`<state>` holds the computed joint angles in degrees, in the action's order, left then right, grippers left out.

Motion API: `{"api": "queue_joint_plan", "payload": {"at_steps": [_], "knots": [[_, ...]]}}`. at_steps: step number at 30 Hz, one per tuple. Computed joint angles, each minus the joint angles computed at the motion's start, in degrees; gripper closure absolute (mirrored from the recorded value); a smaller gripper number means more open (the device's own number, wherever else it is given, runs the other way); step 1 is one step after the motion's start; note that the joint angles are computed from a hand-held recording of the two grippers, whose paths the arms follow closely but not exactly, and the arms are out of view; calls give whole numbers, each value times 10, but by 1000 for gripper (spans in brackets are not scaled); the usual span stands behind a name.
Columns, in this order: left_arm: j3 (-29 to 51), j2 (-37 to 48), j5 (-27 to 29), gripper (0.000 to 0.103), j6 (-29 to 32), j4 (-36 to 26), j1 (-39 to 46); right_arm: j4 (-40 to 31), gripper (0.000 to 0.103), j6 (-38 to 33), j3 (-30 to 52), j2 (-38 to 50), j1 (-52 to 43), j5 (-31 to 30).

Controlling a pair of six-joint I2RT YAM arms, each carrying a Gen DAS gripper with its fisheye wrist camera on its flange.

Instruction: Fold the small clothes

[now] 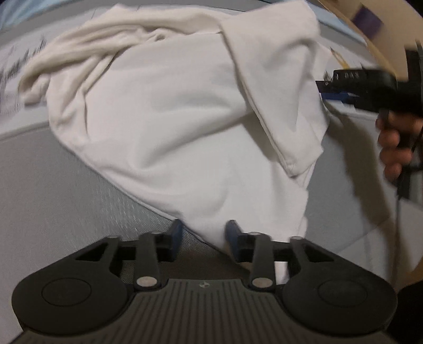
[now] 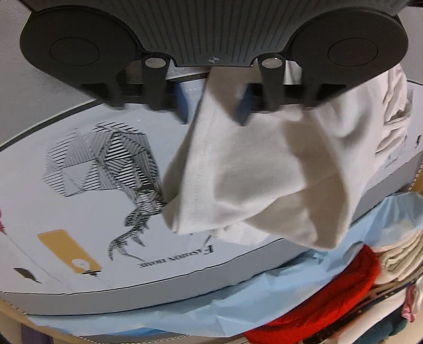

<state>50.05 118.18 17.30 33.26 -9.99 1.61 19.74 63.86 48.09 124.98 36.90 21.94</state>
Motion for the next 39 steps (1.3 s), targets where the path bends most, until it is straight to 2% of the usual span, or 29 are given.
{"api": "queue_joint_plan", "payload": {"at_steps": [1, 2, 7, 10, 12, 14, 16, 18, 21, 22, 23, 24, 25, 26, 28, 30, 31, 34, 37, 38, 39], "knots": [[-2, -3, 1, 95, 11, 4, 1, -1, 99, -4, -1, -4, 0, -8], [2, -3, 5, 97, 17, -3, 5, -7, 99, -6, -6, -15, 5, -2], [21, -31, 25, 99, 67, -53, 48, -91, 100, -23, -63, -143, 41, 16], [21, -61, 29, 99, 128, -78, 83, -144, 100, -54, -102, -236, 87, -2], [24, -79, 18, 99, 195, -111, 112, -189, 100, -61, -116, -278, 129, -30], [16, -90, -4, 99, 274, -120, 142, -226, 100, -68, -120, -294, 174, -100], [-3, -98, -43, 99, 371, -106, 173, -247, 103, -89, -112, -284, 229, -158], [-35, -109, -79, 101, 445, -53, 200, -284, 103, -108, -89, -266, 275, -192], [-47, -106, -111, 103, 490, -2, 226, -285, 98, -90, -114, -314, 304, -170], [-36, -102, -103, 103, 482, -11, 235, -288, 90, -84, -135, -356, 294, -151], [-9, -98, -85, 102, 457, -45, 239, -288, 84, -68, -151, -391, 283, -121], [16, -95, -61, 101, 435, -81, 241, -281, 69, -48, -164, -411, 270, -95], [35, -93, -40, 100, 411, -106, 240, -278, 61, -32, -173, -430, 243, -79], [48, -92, -26, 99, 384, -124, 232, -267, 61, -14, -179, -436, 212, -70], [65, -92, -6, 84, 339, -157, 217, -215, 61, 19, -183, -403, 175, -72], [51, -104, -4, 82, 309, -159, 195, -166, 61, 31, -173, -350, 133, -100], [44, -108, -11, 82, 299, -153, 181, -144, 57, 40, -158, -313, 129, -103], [18, -121, -23, 81, 274, -130, 146, -136, 51, 43, -95, -219, 101, -125], [23, -104, -23, 79, 260, -130, 120, -115, 51, 74, -39, -135, 107, -125], [18, -104, -25, 79, 261, -123, 113, -111, 55, 77, -35, -131, 101, -126], [12, -105, -26, 79, 261, -115, 108, -104, 77, 82, -38, -128, 102, -123]]}}
